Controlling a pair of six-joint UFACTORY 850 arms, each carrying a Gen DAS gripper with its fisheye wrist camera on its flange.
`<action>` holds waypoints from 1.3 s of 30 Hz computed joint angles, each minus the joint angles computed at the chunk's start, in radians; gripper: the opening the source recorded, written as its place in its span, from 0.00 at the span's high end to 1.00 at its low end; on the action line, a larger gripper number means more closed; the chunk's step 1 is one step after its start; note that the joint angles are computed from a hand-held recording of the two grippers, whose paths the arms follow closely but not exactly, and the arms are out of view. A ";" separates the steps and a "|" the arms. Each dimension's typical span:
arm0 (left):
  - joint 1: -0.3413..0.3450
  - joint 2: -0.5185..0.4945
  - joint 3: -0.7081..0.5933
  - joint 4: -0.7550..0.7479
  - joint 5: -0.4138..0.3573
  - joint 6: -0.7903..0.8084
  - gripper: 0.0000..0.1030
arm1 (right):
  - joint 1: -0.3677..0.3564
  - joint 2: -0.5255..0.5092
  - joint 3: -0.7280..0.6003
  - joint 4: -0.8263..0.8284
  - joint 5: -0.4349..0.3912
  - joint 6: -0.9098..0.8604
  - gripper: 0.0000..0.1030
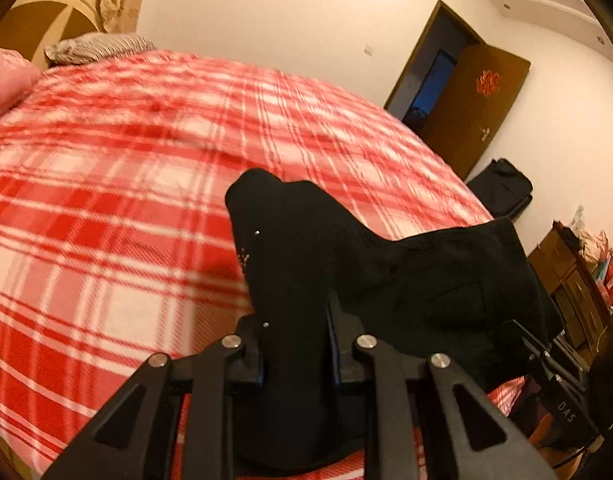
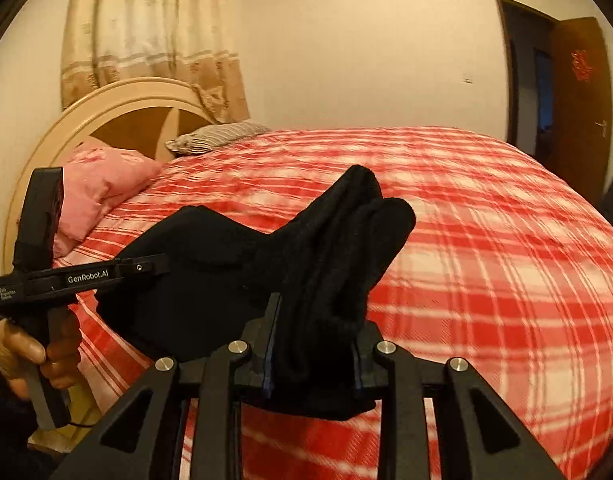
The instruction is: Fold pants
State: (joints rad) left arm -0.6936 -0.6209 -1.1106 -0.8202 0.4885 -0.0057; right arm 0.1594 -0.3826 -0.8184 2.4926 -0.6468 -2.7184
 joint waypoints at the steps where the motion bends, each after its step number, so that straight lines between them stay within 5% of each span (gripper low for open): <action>1: 0.006 0.014 0.015 -0.006 0.015 0.003 0.78 | 0.018 -0.008 -0.023 -0.014 0.007 0.000 0.72; 9: 0.069 0.093 0.127 -0.062 0.112 -0.023 0.78 | 0.150 -0.121 -0.238 -0.145 0.069 0.042 0.72; 21: 0.193 0.204 0.280 -0.296 0.269 0.070 0.78 | 0.364 -0.456 -0.761 -0.379 0.223 0.207 0.72; 28: 0.291 0.142 0.251 -0.391 0.297 0.124 0.78 | 0.432 -0.734 -1.170 -0.937 0.384 0.702 0.72; 33: 0.354 0.081 0.225 -0.380 0.229 0.098 0.77 | 0.440 -0.871 -1.346 -1.394 0.412 1.129 0.68; 37: 0.382 0.040 0.207 -0.376 0.180 0.082 0.71 | 0.415 -0.923 -1.450 -1.559 0.338 1.387 0.36; 39: 0.386 0.034 0.206 -0.384 0.175 0.083 0.63 | 0.401 -0.935 -1.475 -1.561 0.303 1.435 0.33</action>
State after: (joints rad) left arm -0.3074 -0.5872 -0.9046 -1.2046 0.6636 0.0774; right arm 0.5608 -1.3178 -2.2936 0.9311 -0.3436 -1.2833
